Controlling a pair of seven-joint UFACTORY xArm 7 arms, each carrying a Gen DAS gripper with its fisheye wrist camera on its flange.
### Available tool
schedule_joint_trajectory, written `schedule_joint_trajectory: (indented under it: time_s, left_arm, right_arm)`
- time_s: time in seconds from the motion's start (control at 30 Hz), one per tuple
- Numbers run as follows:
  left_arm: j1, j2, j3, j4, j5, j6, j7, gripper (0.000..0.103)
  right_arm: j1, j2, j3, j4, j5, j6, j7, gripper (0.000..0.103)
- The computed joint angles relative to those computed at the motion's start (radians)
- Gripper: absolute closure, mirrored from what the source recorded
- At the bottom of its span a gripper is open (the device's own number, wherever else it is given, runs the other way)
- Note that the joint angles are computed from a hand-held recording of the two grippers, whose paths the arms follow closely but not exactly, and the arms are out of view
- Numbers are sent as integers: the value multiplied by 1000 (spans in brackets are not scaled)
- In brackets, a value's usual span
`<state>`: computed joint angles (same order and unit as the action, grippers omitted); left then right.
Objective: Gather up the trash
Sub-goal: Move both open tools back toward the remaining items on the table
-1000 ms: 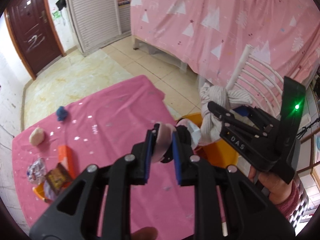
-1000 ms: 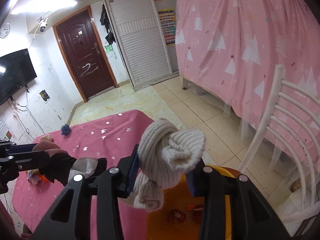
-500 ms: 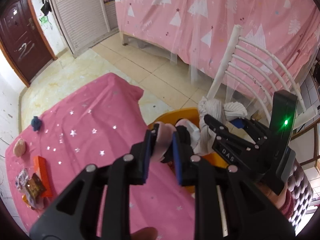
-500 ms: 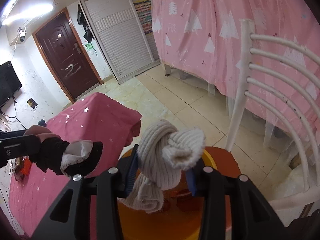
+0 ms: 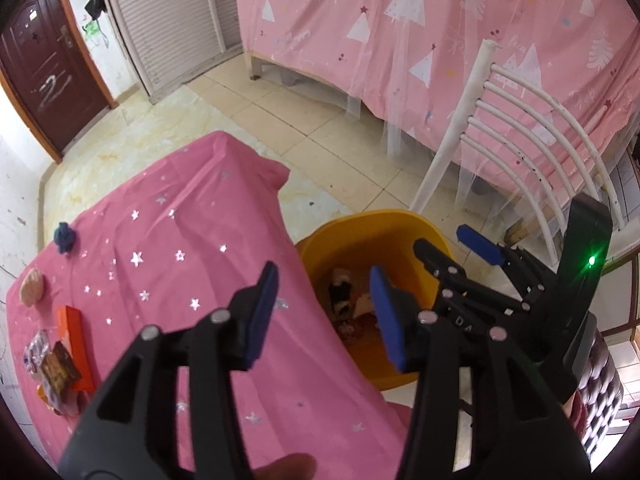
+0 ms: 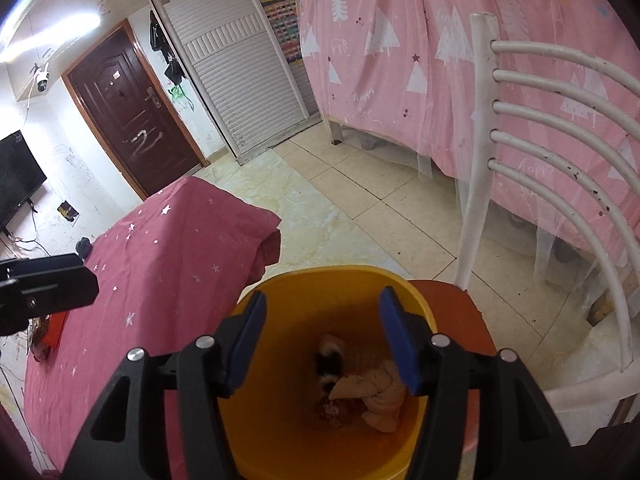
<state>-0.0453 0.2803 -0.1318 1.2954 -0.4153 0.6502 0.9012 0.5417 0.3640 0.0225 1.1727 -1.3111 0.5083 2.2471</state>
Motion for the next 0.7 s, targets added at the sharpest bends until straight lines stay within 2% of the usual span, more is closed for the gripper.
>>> schedule_joint_trajectory:
  time_s: [0.03, 0.1, 0.13, 0.37, 0.47, 0.7]
  left_arm:
    - [8, 1, 0, 7, -7, 12, 8, 57]
    - [21, -5, 0, 6, -29, 22, 26, 44]
    - [31, -8, 0, 8, -47, 26, 40, 41]
    - [82, 12, 19, 72, -106, 84, 86, 39]
    - [109, 29, 31, 117, -124, 106, 90, 35]
    - [176, 99, 46, 255, -137, 160, 73, 35]
  right_arm:
    - [0, 2, 1, 5, 2, 1, -6, 49]
    - [-1, 10, 4, 26, 19, 6, -38, 48]
    - [0, 16, 5, 39, 34, 11, -61, 47]
    - [32, 76, -8, 182, 124, 39, -231, 41]
    - [48, 134, -13, 295, 195, 54, -360, 39]
    - [89, 295, -28, 582, 360, 97, -618, 37]
